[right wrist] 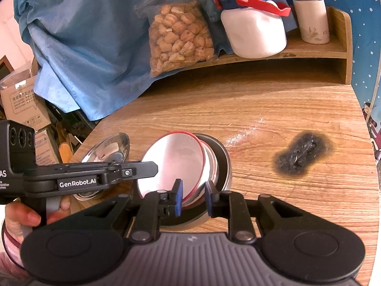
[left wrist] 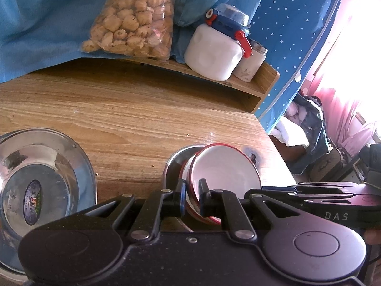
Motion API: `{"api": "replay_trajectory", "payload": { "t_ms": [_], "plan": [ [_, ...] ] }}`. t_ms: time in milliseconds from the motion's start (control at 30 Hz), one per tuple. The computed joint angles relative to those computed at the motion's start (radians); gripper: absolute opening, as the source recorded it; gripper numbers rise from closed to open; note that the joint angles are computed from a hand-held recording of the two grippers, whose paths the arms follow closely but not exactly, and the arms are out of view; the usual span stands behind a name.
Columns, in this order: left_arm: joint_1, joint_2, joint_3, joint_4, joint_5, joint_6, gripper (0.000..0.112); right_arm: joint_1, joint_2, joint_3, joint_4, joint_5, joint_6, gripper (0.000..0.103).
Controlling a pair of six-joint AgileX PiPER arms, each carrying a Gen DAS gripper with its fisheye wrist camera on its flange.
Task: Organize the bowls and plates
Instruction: 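Lower the second white bowl into the first and open both tools, then move both tools to the steel bowl rim and close them on it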
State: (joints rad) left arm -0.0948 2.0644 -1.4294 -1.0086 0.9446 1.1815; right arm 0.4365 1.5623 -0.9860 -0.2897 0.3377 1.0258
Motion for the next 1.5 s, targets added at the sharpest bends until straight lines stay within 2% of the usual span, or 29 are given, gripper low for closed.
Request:
{"api": "replay_trajectory", "payload": {
  "t_ms": [567,667,733,767,833,900,933,967,1033,1133,1300,1500],
  "plan": [
    [-0.001,-0.012,0.012,-0.014,-0.017,-0.006,0.02,0.025,-0.006,0.001,-0.118,0.015,0.11,0.028],
    [0.008,-0.024,0.021,-0.035,-0.022,0.005,0.034,0.025,-0.014,0.003,-0.134,0.02,0.121,0.03],
    [0.014,-0.032,0.026,-0.048,-0.032,0.012,0.05,0.025,-0.021,0.007,-0.146,0.021,0.132,0.035],
    [0.017,-0.036,0.029,-0.055,-0.038,0.014,0.055,0.026,-0.026,0.009,-0.158,0.023,0.143,0.036],
    [0.023,-0.043,0.034,-0.065,-0.054,0.003,0.08,0.029,-0.033,0.012,-0.191,0.032,0.173,0.052],
    [0.027,-0.049,0.036,-0.072,-0.072,-0.015,0.096,0.032,-0.039,0.016,-0.242,0.044,0.222,0.064],
    [0.028,-0.051,0.036,-0.075,-0.079,-0.023,0.101,0.031,-0.042,0.018,-0.261,0.049,0.243,0.071],
    [0.03,-0.051,0.033,-0.08,-0.085,-0.027,0.102,0.028,-0.045,0.021,-0.275,0.053,0.258,0.076],
    [0.026,-0.054,0.026,-0.066,-0.109,-0.048,0.102,0.022,-0.051,0.028,-0.305,0.063,0.295,0.093],
    [0.008,-0.063,0.025,-0.024,-0.174,-0.058,0.102,0.024,-0.05,0.025,-0.351,0.11,0.336,0.101],
    [-0.008,-0.078,0.041,0.088,-0.249,-0.046,0.102,0.05,-0.02,-0.02,-0.37,0.267,0.29,0.103],
    [-0.003,-0.124,0.118,0.104,-0.298,0.045,0.102,0.047,0.004,-0.041,-0.323,0.316,0.174,0.103]
  ]
}}
